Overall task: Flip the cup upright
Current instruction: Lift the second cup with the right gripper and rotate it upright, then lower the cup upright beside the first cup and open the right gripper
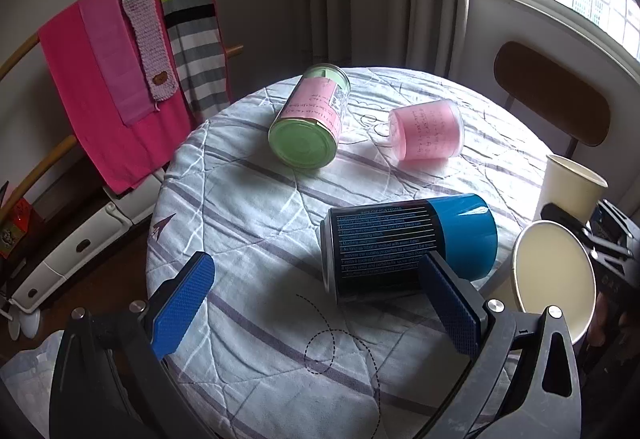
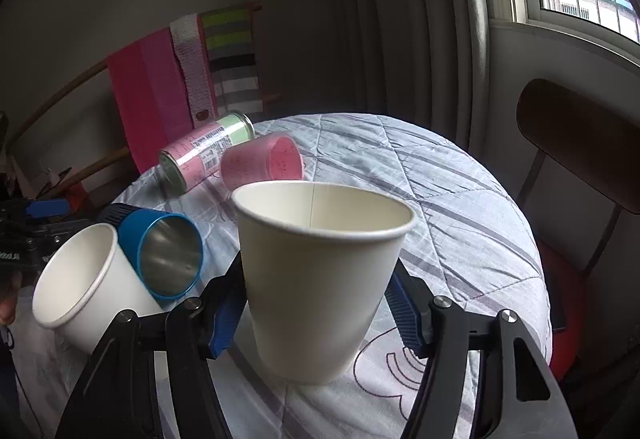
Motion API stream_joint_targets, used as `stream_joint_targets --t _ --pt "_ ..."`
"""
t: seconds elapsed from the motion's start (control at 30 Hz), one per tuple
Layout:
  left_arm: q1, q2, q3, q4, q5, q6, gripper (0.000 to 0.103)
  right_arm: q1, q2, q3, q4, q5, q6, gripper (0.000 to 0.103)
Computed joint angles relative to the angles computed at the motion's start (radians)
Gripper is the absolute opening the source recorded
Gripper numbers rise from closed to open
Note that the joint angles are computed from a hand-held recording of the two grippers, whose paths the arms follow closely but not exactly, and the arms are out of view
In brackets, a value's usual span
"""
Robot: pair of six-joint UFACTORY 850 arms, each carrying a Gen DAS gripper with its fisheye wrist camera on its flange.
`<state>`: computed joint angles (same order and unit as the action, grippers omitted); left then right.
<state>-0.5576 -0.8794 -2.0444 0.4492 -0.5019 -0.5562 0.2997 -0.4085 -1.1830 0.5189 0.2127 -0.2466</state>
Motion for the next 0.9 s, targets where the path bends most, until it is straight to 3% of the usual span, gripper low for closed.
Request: stream_joint_targets --t 0.3,0.73,0.9 --pt "0.002 0.014 0.024 -0.015 0.015 0.004 0.103 0.014 0.009 0.040 -0.118 0.079 0.069 0.065" --pt "0.005 0.037 0.053 -0.041 0.035 0.028 0.103 0.041 -0.002 0.037 -0.018 0.072 -0.077 0.066" --pt "0.004 0.051 0.069 -0.048 0.044 0.036 0.103 0.048 0.021 0.054 -0.005 0.071 -0.092 0.078"
